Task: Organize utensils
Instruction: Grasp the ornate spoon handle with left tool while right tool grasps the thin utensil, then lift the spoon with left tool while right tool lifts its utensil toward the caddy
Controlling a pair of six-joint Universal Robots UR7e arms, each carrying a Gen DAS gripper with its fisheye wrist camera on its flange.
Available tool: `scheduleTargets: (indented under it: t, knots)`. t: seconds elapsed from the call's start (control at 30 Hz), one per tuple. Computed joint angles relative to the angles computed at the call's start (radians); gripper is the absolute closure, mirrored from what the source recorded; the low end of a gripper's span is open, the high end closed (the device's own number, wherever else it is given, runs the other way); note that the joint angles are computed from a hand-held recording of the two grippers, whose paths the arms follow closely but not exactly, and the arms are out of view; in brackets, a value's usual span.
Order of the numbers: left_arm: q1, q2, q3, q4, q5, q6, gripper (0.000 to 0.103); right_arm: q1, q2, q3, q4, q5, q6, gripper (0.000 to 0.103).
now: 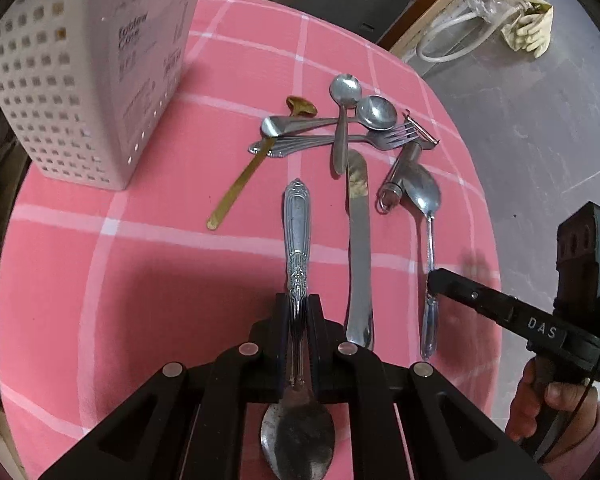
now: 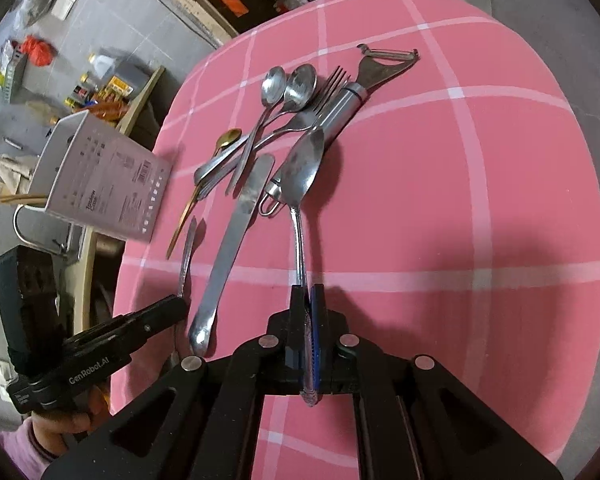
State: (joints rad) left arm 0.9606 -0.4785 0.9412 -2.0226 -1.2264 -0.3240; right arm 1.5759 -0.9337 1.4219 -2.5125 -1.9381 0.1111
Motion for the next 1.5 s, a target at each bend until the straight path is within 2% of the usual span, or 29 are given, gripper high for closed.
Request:
scheduleTargets:
  t: [0.1,0.17,0.23,0.5,0.6,0.7,0.77,0.8,0.93,1.03,1.17,1.3,1.5]
  knots:
    - [0.009,0.015,-0.039,0.033,-0.027,-0.011,0.094,-0.011,0.002,-0.021,0.017,0.021,-0.011,0.093]
    - [0.016,0.026,-0.067,0.057,-0.041,-0.009,0.094,-0.016,0.003,-0.028,0.016,0.034,-0.036,0.076]
    - [0.020,0.038,-0.095,0.079,-0.049,-0.008,0.094,-0.019,0.016,-0.062,0.030,0.045,-0.067,0.072]
    - [0.028,0.090,-0.207,0.173,-0.066,0.003,0.094,-0.019,0.085,-0.221,0.173,0.072,-0.193,0.072]
    - [0.031,0.101,-0.229,0.191,-0.075,0.005,0.094,-0.024,0.104,-0.267,0.226,0.093,-0.212,0.073]
    - [0.037,0.117,-0.262,0.215,-0.093,0.008,0.094,-0.033,0.125,-0.317,0.285,0.129,-0.202,0.077]
    - [0.042,0.129,-0.288,0.234,-0.109,0.016,0.094,-0.037,0.143,-0.355,0.335,0.128,-0.184,0.088]
    - [0.044,0.136,-0.303,0.245,-0.118,0.016,0.094,-0.038,0.146,-0.360,0.341,0.128,-0.183,0.090]
    - [0.057,0.160,-0.362,0.290,-0.153,0.008,0.094,-0.039,0.139,-0.335,0.323,0.155,-0.174,0.094]
    - [0.051,0.163,-0.363,0.295,-0.142,0.026,0.094,-0.029,0.124,-0.297,0.287,0.149,-0.176,0.097]
    - [0.037,0.135,-0.302,0.252,-0.114,0.043,0.094,-0.017,0.087,-0.230,0.239,0.128,-0.177,0.100]
    - [0.033,0.090,-0.220,0.197,-0.130,0.027,0.094,-0.011,0.033,-0.137,0.185,0.111,-0.171,0.100]
    - [0.017,0.029,-0.104,0.137,-0.110,0.047,0.095,-0.012,-0.025,-0.021,0.092,0.103,-0.125,0.101]
